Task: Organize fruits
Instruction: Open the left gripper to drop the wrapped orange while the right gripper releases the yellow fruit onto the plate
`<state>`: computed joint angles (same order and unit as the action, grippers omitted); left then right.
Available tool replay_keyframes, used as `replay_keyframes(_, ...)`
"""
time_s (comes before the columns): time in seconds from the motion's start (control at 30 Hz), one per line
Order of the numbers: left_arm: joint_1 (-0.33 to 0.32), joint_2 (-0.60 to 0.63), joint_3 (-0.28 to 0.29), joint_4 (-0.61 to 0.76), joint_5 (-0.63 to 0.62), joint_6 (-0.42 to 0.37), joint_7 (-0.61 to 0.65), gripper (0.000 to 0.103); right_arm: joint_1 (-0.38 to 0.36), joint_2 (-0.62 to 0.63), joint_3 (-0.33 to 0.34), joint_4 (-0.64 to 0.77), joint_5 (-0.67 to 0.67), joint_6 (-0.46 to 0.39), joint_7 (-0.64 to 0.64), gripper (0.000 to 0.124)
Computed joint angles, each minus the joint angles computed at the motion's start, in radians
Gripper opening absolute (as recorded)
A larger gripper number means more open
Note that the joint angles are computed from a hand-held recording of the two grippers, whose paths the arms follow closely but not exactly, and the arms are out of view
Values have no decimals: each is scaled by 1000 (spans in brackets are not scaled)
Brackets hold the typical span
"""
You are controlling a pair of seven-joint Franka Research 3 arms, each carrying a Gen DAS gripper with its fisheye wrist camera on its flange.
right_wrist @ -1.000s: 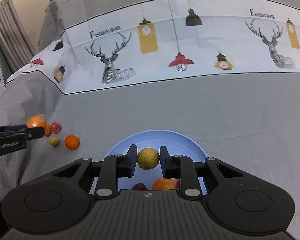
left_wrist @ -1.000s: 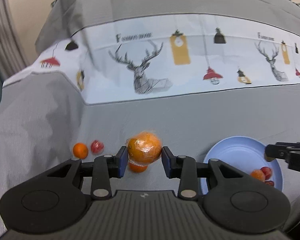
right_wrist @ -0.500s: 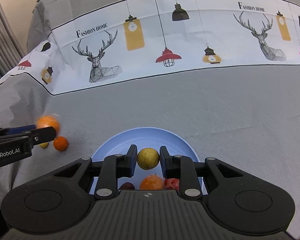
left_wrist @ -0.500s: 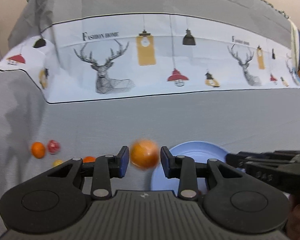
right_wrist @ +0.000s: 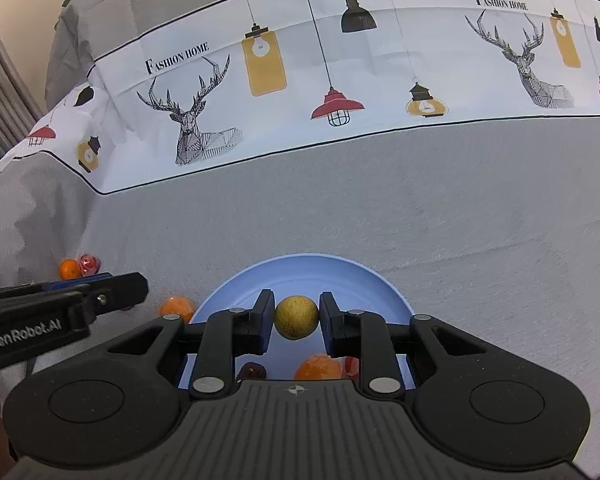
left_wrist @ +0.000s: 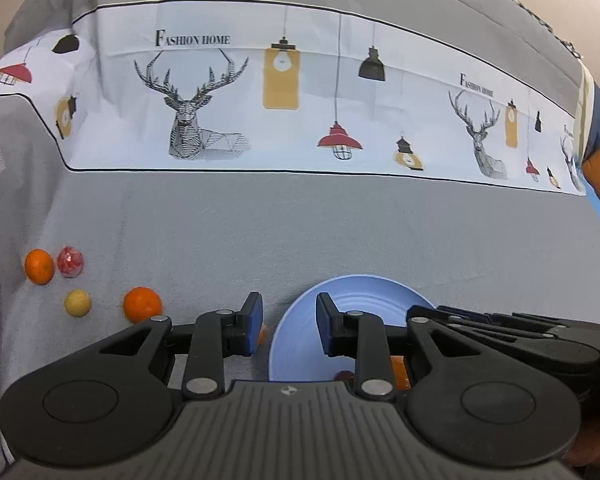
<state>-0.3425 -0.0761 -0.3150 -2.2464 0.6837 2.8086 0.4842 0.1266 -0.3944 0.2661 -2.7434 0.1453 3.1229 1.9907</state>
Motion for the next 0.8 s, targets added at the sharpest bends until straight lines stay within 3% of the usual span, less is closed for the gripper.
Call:
replay_keyframes(0.07,3,-6,3,-4,0,8,-7,33,-32,0,29,8,-14,-17,20,30)
replay_keyframes(0.1,5,-6,4,-6,-1,15,-13,33,-37,-3,32,7,-18,-16,29,41)
replay_keyframes(0.2,8,1,2,3,7,11,-20,34,-56,-14,44,1,-31,-8,49,52)
replay_keyframes(0.33,4,18,0,18,30,5,-26,34,-52,-24,28,-6,-37,-20,49,52)
replay_keyframes(0.53,7,23,1,19,162,32,-131,34,-54,-30,20,-13,-41,-28,56,57)
replay_keyframes(0.8,15,14,11,3,168,99,-138,33,-73,-16,51,-3,-77,-31,73,57)
